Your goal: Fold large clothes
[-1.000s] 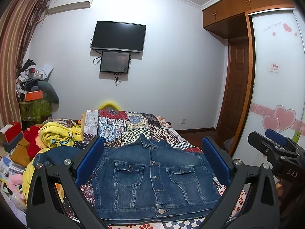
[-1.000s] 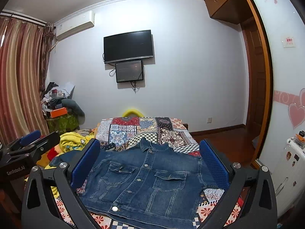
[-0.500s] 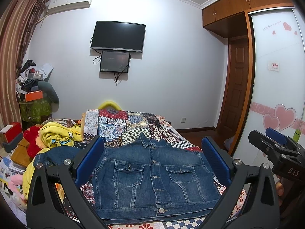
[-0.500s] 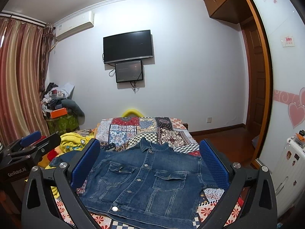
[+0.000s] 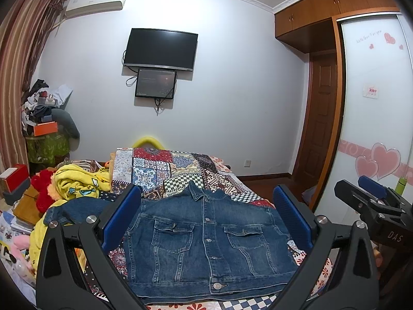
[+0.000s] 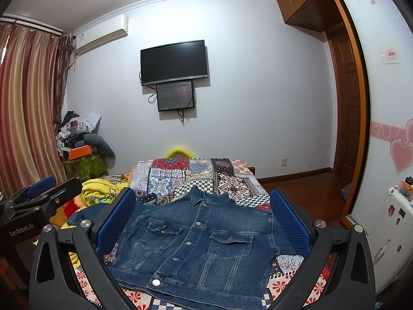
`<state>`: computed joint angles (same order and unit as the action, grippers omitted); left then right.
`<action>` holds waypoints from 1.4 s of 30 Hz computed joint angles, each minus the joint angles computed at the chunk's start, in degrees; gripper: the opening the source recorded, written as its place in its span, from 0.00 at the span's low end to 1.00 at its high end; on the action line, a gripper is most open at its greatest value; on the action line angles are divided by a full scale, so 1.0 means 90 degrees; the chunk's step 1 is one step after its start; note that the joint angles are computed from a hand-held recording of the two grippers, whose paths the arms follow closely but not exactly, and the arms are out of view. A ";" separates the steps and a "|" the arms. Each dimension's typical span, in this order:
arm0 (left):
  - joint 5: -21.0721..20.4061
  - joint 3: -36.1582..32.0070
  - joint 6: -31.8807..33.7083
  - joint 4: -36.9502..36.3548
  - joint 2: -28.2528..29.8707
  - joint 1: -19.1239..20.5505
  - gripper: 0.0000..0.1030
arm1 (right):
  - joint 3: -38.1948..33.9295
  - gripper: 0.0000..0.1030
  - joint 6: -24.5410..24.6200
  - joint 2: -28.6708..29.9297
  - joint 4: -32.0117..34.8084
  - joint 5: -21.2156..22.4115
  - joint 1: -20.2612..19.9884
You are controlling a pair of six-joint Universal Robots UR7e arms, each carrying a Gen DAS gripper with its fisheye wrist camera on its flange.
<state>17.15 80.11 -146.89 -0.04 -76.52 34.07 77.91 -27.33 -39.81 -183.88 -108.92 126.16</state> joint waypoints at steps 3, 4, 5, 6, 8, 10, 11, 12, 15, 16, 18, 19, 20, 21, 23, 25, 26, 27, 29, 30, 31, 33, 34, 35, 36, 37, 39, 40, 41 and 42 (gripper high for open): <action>0.0000 -0.0009 -0.0014 0.0046 0.0001 -0.0006 1.00 | 0.0002 1.00 -0.0021 0.0006 -0.0032 -0.0012 0.0004; -0.0001 -0.0012 -0.0009 0.0047 0.0002 -0.0009 1.00 | 0.0001 1.00 -0.0019 0.0008 -0.0036 -0.0011 0.0005; 0.0000 -0.0009 -0.0004 0.0047 0.0001 -0.0011 1.00 | -0.0005 1.00 -0.0015 0.0013 -0.0028 -0.0016 0.0010; -0.0003 -0.0024 -0.0009 0.0062 0.0010 -0.0014 1.00 | -0.0005 1.00 -0.0010 0.0012 -0.0025 -0.0018 0.0012; -0.0003 -0.0023 0.0000 0.0052 0.0009 -0.0014 1.00 | -0.0006 1.00 -0.0011 0.0013 -0.0029 -0.0029 0.0017; -0.0017 -0.0032 0.0018 0.0042 0.0016 -0.0013 1.00 | -0.0006 1.00 -0.0017 0.0009 -0.0021 -0.0020 0.0014; -0.0011 -0.0037 0.0019 0.0040 0.0022 -0.0009 1.00 | -0.0008 1.00 -0.0019 0.0009 -0.0021 -0.0016 0.0013; -0.0011 -0.0042 0.0020 0.0038 0.0028 -0.0005 1.00 | -0.0011 1.00 -0.0021 0.0013 -0.0020 -0.0018 0.0012; -0.0009 -0.0059 -0.0009 0.0078 0.0035 0.0005 1.00 | -0.0006 1.00 -0.0018 0.0011 -0.0022 -0.0014 0.0008; -0.0015 -0.0059 -0.0003 0.0074 0.0039 0.0002 1.00 | -0.0010 1.00 -0.0016 0.0013 -0.0017 -0.0020 0.0008; -0.0019 -0.0061 0.0025 0.0051 0.0040 0.0011 1.00 | -0.0025 1.00 0.0000 0.0023 0.0007 -0.0036 0.0014; -0.0012 -0.0070 0.0008 0.0068 0.0045 0.0019 1.00 | -0.0037 1.00 0.0014 0.0026 0.0036 -0.0040 0.0014; 0.0000 -0.0087 -0.0019 0.0103 0.0053 0.0032 1.00 | -0.0051 1.00 0.0017 0.0034 0.0051 -0.0043 0.0013; 0.0013 -0.0107 -0.0046 0.0137 0.0066 0.0050 1.00 | -0.0063 1.00 0.0021 0.0048 0.0061 -0.0055 0.0016; 0.0029 -0.0169 -0.0118 0.0244 0.0103 0.0084 1.00 | -0.0107 1.00 0.0016 0.0078 0.0101 -0.0074 0.0017; 0.0051 -0.0217 -0.0184 0.0336 0.0130 0.0120 1.00 | -0.0151 1.00 0.0010 0.0117 0.0137 -0.0108 0.0010; 0.0059 -0.0237 -0.0216 0.0382 0.0144 0.0134 1.00 | -0.0195 1.00 0.0023 0.0145 0.0181 -0.0132 0.0008; 0.0072 -0.0271 -0.0254 0.0440 0.0169 0.0159 1.00 | -0.0199 1.00 0.0026 0.0150 0.0189 -0.0130 -0.0001; 0.0085 -0.0322 -0.0302 0.0518 0.0206 0.0204 1.00 | -0.0276 1.00 0.0066 0.0205 0.0308 -0.0154 -0.0019; 0.0082 -0.0344 -0.0334 0.0566 0.0215 0.0228 1.00 | -0.0295 1.00 0.0070 0.0224 0.0330 -0.0170 -0.0020; 0.0094 -0.0373 -0.0355 0.0601 0.0233 0.0262 1.00 | -0.0329 1.00 0.0074 0.0252 0.0361 -0.0189 -0.0026; 0.0116 -0.0500 -0.0399 0.0701 0.0309 0.0371 1.00 | -0.0400 1.00 0.0092 0.0309 0.0431 -0.0206 -0.0050; 0.0142 -0.0584 -0.0478 0.0812 0.0353 0.0435 1.00 | -0.0438 1.00 0.0097 0.0334 0.0471 -0.0213 -0.0056; 0.0177 -0.0704 -0.0604 0.0991 0.0419 0.0515 1.00 | -0.0581 1.00 0.0104 0.0426 0.0588 -0.0249 -0.0070; 0.0199 -0.0863 -0.0736 0.1204 0.0507 0.0610 1.00 | -0.0635 1.00 0.0112 0.0451 0.0635 -0.0276 -0.0057; 0.0239 -0.1007 -0.0828 0.1376 0.0581 0.0710 1.00 | -0.0760 1.00 0.0107 0.0530 0.0718 -0.0293 -0.0073; 0.0419 -0.1255 -0.0949 0.1720 0.0695 0.0925 1.00 | -0.1014 1.00 0.0095 0.0695 0.0861 -0.0307 -0.0103; 0.0464 -0.1382 -0.0971 0.1850 0.0758 0.1036 1.00 | -0.1127 1.00 0.0089 0.0780 0.0888 -0.0319 -0.0119; 0.0507 -0.1534 -0.1019 0.1996 0.0840 0.1162 1.00 | -0.1297 1.00 0.0103 0.0908 0.0954 -0.0362 -0.0149; 0.0546 -0.1743 -0.1142 0.2242 0.0952 0.1303 1.00 | -0.1385 1.00 0.0126 0.0974 0.1038 -0.0378 -0.0171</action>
